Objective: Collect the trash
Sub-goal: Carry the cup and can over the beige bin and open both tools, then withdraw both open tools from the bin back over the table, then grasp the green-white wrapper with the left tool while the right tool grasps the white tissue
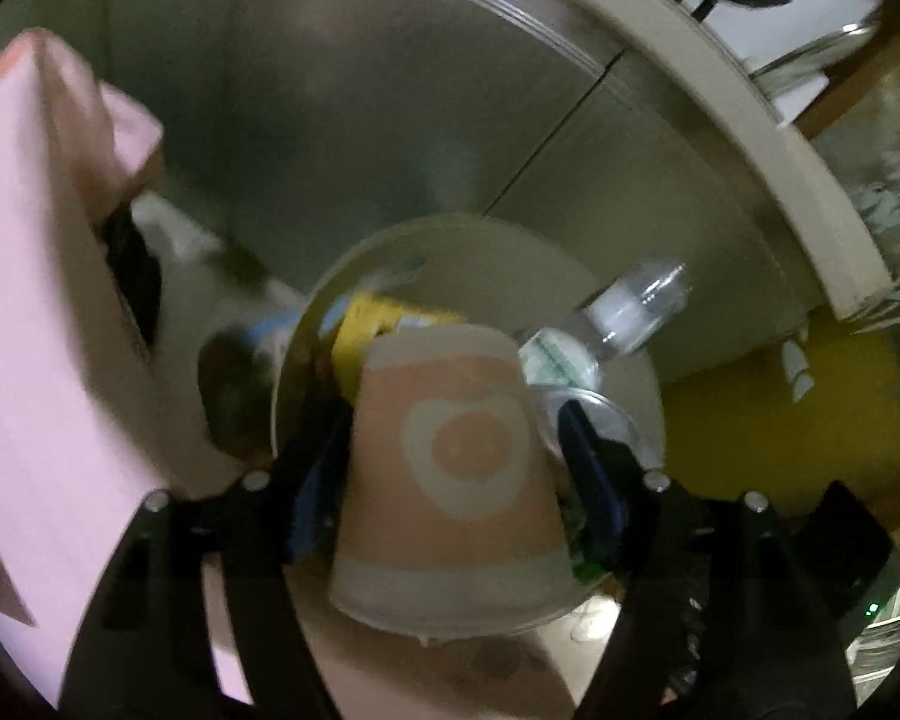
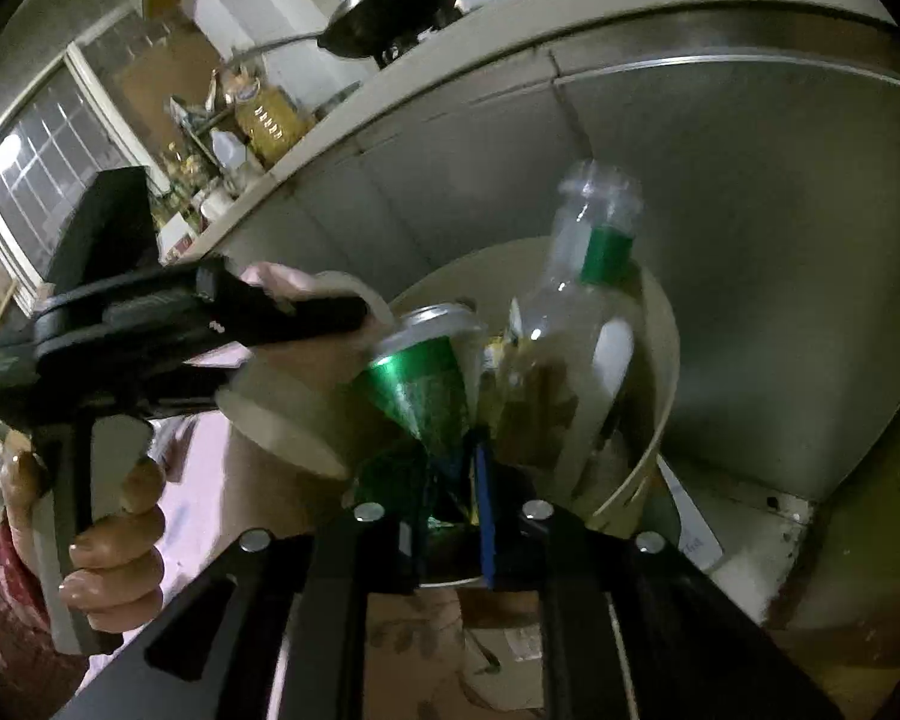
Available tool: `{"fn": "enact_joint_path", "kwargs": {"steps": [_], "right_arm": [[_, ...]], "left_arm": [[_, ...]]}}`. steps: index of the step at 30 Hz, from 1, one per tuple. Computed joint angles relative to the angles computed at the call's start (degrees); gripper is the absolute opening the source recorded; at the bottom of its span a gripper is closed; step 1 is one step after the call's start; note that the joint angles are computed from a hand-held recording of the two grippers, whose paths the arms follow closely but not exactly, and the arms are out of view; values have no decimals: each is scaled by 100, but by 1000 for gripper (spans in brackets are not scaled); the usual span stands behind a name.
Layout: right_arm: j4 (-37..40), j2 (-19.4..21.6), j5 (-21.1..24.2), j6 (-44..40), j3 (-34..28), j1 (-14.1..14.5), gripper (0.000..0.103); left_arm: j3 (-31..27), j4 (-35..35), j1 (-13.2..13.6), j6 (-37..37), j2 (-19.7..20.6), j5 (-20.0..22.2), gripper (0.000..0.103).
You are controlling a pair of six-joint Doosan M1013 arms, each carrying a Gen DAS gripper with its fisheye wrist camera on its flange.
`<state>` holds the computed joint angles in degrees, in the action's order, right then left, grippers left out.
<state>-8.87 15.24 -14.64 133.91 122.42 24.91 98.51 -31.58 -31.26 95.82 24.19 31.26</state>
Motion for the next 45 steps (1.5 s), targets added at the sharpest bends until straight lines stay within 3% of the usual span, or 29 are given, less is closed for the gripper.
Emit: {"fn": "enact_joint_path", "kwargs": {"steps": [2,3,7,12,16,21,26,30,34,45], "right_arm": [[815,-56,-212,-636,102,41,54],[1338,-99,-367,-1080,164,78,58],[2367,-299,-751,-1883,360,160,58],[2634,-534,-976,-1885,518,229,58],[2509,-646,-979,-1562,531,339,58],[2633,-789,-1014,-1439,606,583,58],[2777,-866,-820,-1597,554,803,58],[2771,-877,-695,-1636,465,943,58],[2680,-810,-518,-1765,290,1096,58],[1082,-498,-21,-616,-209,1447,55]], "left_arm": [[80,60,-16,-9,-83,-122,68],[118,-144,9,196,-143,-126,69],[328,-893,113,795,-433,-295,69],[730,-2053,229,1856,-902,-477,69],[1168,-2528,306,2431,-1368,-670,69],[1682,-2368,398,2496,-1917,-983,69],[2284,-1475,560,1832,-2544,-1488,69],[2703,-1141,973,1311,-2977,-1586,69],[3040,-367,1416,366,-3356,-1607,69],[3788,389,2847,-632,-4395,-1375,69]]}}
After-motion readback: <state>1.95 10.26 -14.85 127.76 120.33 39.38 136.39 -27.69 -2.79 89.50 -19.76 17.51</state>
